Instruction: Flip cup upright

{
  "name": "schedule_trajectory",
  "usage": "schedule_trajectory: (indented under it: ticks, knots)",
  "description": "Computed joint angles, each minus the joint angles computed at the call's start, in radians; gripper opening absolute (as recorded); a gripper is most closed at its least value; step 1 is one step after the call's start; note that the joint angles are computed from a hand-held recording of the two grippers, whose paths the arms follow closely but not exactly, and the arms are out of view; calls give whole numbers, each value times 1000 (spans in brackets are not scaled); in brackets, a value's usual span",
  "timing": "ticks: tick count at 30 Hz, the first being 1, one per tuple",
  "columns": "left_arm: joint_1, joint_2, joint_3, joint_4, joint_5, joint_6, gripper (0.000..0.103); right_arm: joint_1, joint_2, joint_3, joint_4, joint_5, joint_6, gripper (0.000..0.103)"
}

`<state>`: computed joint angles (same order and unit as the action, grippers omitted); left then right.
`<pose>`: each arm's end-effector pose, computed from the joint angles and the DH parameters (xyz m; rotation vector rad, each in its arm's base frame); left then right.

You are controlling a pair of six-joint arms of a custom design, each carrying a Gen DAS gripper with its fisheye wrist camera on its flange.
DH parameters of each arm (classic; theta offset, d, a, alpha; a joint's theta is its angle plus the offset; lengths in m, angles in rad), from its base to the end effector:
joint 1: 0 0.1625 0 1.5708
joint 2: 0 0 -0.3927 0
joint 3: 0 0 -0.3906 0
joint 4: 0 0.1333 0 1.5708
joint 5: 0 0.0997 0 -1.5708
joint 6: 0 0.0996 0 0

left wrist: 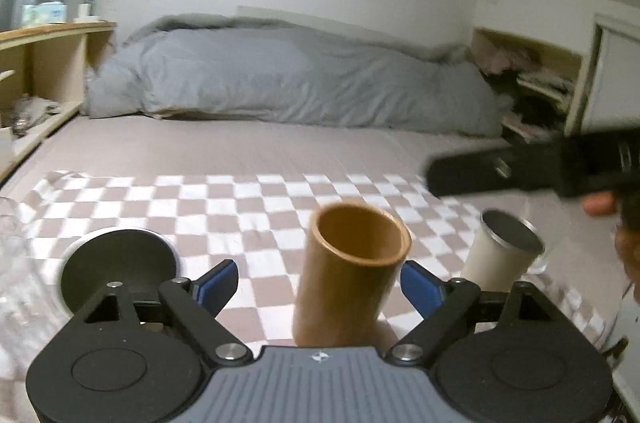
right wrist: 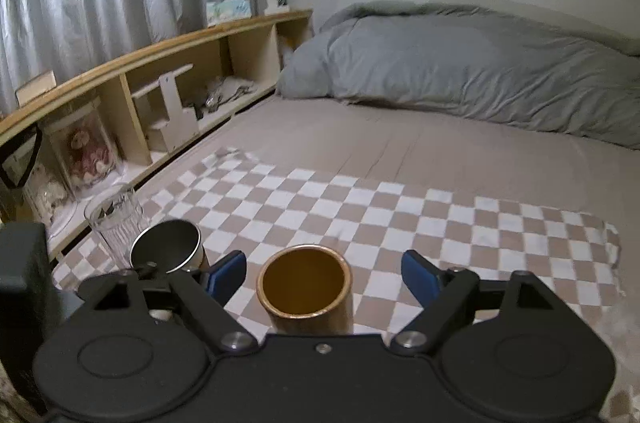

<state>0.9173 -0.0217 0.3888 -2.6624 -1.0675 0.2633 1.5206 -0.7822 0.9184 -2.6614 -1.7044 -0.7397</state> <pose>-0.3969 -0.8166 0.0316 0.9179 2.4294 -1.0898 0.0796 -0.8087 0.4105 0.7443 -2.3221 1.1004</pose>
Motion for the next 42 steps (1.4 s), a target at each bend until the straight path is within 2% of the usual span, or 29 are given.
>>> schedule_trajectory:
  ticks: [9, 13, 18, 25, 34, 42]
  knots:
    - [-42, -187, 283, -148, 85, -51, 98, 9, -124, 215, -193, -13, -7, 102]
    - [-64, -244, 370, -184, 129, -31, 103, 13, -168, 294, -264, -33, 12, 103]
    - [-88, -320, 484, -187, 180, -40, 103, 19, -218, 386, -328, -78, 19, 103]
    - [-121, -377, 602, -229, 255, -32, 103, 19, -284, 505, -399, -105, 27, 103]
    - [-140, -431, 705, -192, 274, -70, 103, -4, -360, 639, -460, -142, 82, 103]
    - [-152, -462, 770, -194, 312, -115, 103, 0, -370, 698, -507, -165, 50, 103]
